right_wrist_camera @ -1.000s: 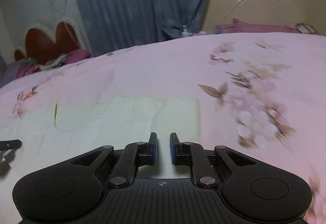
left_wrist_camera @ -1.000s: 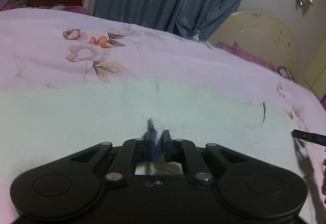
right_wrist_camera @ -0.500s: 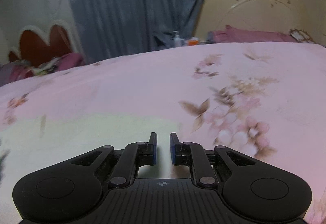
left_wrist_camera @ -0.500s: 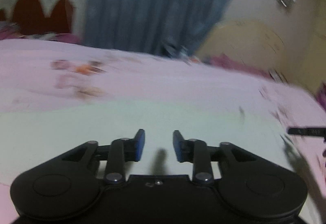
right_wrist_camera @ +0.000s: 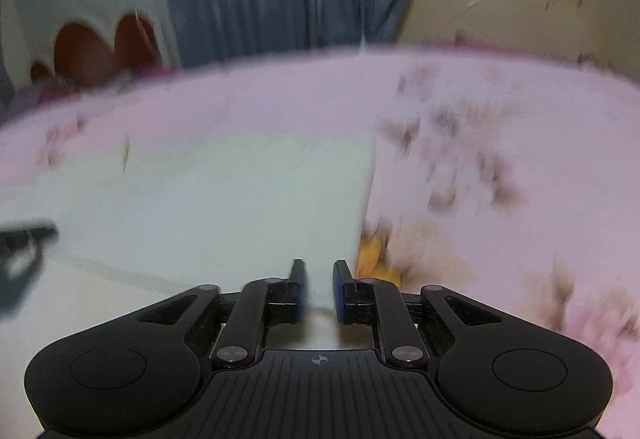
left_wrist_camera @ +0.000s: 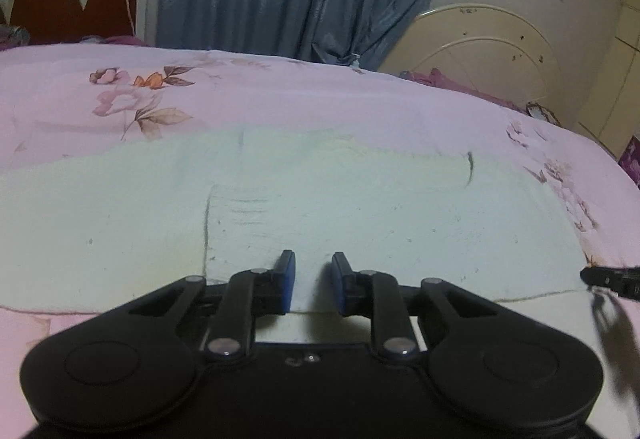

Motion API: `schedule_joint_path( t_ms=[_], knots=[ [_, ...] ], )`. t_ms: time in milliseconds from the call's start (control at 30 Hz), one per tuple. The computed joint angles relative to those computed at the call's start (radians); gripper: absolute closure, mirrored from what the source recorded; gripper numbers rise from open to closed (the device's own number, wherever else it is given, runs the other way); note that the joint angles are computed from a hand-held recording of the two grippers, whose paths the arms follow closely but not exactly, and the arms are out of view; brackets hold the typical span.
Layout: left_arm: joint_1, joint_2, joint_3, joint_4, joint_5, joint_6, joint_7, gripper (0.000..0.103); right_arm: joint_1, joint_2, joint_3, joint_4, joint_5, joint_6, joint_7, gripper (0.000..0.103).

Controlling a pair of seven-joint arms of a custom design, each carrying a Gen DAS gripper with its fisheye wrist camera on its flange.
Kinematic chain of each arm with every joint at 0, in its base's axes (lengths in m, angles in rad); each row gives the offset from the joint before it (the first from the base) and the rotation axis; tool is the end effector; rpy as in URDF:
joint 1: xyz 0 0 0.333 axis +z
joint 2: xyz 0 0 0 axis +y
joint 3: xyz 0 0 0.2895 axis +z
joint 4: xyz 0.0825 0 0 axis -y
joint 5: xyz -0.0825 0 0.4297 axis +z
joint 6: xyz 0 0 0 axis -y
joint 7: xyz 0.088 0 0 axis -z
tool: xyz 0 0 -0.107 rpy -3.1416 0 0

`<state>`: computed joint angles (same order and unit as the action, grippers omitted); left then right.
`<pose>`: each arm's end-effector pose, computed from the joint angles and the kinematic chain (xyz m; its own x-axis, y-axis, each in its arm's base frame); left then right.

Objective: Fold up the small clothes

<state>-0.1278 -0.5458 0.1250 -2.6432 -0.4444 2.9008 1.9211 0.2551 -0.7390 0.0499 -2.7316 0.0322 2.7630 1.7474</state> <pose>0.4694 0.0242 0.4591 -0.0390 -0.9802 0.1940 -0.6868 -0.1148 -0.7177 0.4103 0.1273 0.4861 0.1498 -0.9816 -0.1181 -0.7270 -0.0284 -0.6861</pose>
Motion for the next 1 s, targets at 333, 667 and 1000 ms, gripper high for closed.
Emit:
schedule_joint_path(
  t_ms=[333, 667, 1000],
  knots=[
    [0.176, -0.223, 0.023, -0.160, 0.061, 0.001, -0.076, 0.042, -0.019, -0.131, 0.077, -0.033, -0.036, -0.019, 0.178, 0.019],
    [0.433, -0.251, 0.204, -0.174, 0.021, 0.017, -0.248, 0.059, 0.085, -0.076, 0.096, 0.018, -0.019, -0.038, 0.221, 0.037],
    [0.183, -0.079, 0.509, -0.003, -0.214, 0.173, -0.194, 0.067, 0.105, 0.016, 0.124, 0.085, -0.039, -0.025, 0.280, 0.037]
  ],
)
